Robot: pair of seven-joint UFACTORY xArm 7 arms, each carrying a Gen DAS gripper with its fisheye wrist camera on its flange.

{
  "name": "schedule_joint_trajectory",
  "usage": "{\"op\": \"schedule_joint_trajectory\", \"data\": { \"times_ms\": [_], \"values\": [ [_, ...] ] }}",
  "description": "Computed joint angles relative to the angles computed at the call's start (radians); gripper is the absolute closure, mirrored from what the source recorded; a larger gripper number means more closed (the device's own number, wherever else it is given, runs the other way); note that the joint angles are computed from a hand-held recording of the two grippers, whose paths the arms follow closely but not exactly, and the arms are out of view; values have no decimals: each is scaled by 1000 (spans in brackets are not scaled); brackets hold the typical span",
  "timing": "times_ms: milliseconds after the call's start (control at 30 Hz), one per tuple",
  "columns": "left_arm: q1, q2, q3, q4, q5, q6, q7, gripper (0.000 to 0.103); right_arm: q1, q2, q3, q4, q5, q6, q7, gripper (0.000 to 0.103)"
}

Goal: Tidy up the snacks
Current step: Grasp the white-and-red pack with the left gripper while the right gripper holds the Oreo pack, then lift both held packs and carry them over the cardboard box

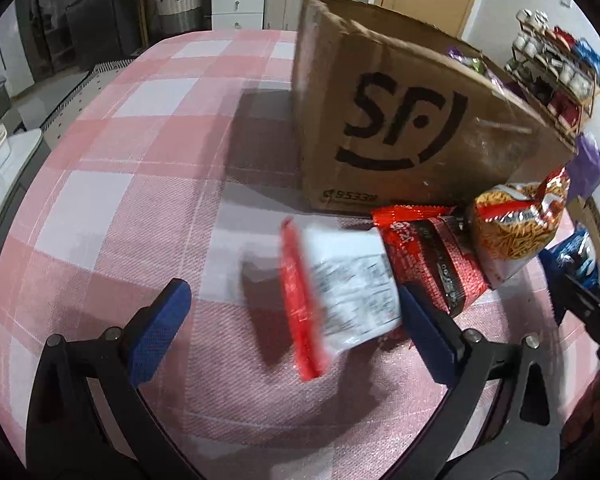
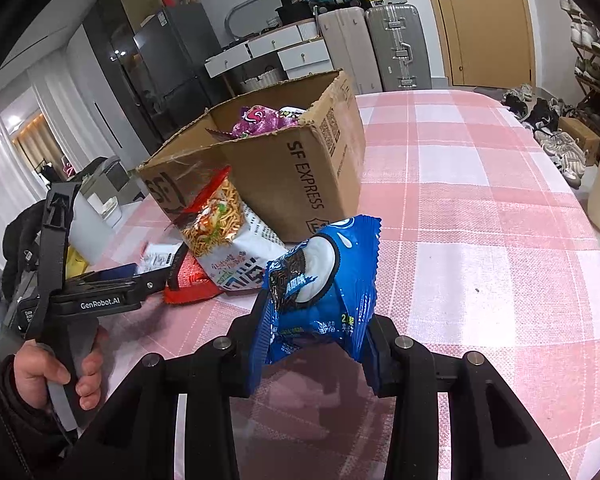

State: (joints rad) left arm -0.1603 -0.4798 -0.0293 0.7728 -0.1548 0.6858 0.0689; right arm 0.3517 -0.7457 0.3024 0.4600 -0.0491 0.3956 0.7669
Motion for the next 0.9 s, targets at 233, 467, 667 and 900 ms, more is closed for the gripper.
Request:
{"op": "schedule_joint_trajectory", "data": {
  "times_ms": [233,467,667,900],
  "values": [
    [-9,-15,-16,-23,44,-38,35,33,7,-39,16,-2,-1,18,16,64],
    [-62,-47,39,-42,-36,-29,171,54,25,-82,43,2,-2,70,51,64],
    [-66,-90,41,-50,-85,-5,192,55,32,-125,76,19,-14,119,89,64],
    [-72,-185,41,-77,-94,40,198,55,48,-166,105,52,-29,169,112,64]
  ]
}}
